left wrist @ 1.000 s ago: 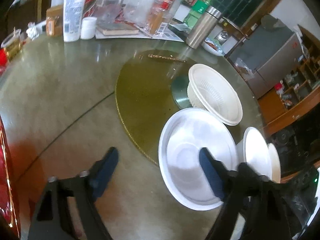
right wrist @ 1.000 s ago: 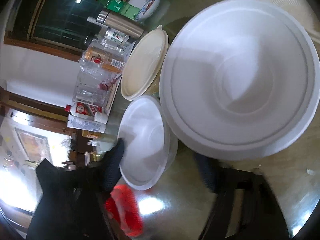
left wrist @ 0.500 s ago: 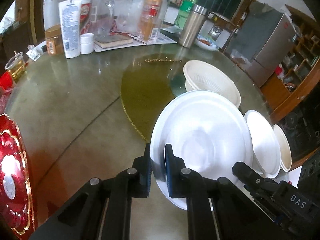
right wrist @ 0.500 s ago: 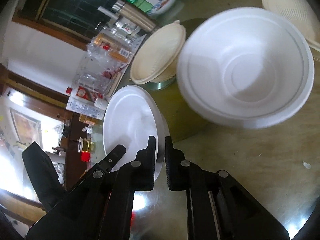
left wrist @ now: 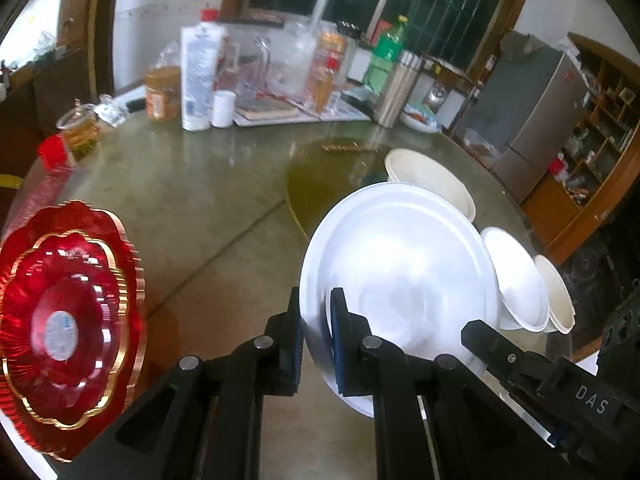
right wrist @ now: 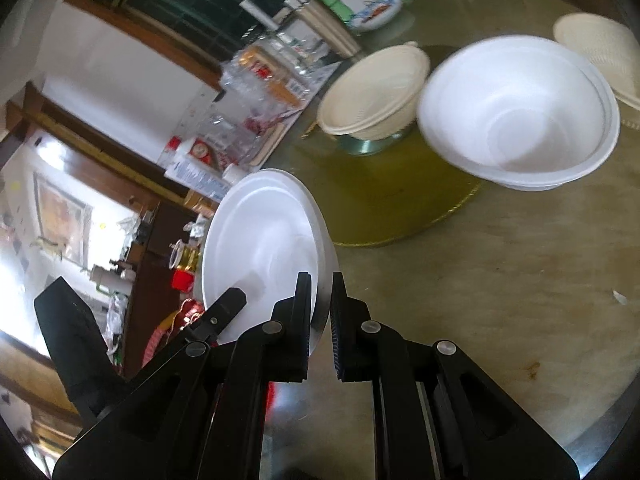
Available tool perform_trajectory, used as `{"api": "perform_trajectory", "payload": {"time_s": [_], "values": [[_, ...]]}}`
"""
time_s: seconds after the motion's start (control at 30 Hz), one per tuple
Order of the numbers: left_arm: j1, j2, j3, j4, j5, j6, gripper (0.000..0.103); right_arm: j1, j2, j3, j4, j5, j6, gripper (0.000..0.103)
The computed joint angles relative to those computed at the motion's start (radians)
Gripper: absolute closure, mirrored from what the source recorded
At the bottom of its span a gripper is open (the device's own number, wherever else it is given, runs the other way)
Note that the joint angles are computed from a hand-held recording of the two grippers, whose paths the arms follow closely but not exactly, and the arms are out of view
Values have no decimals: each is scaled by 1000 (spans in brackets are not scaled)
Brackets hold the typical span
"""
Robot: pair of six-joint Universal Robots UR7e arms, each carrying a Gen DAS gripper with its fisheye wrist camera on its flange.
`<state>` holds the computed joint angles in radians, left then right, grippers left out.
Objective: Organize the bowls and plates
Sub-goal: 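Carry the white plate onto the red plate stack and open the right tool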
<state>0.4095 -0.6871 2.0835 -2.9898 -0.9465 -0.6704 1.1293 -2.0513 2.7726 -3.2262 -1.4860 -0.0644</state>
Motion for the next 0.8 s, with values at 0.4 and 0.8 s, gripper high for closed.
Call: {"api": "perform_trajectory", "payload": {"time_s": [0.4, 0.8], "values": [[-5, -124, 127, -54, 96, -62, 93, 221, 234, -39, -147, -109, 27, 94], [1, -281, 253, -21, 207, -160, 93, 412, 492, -114, -223, -184, 46, 94]]}}
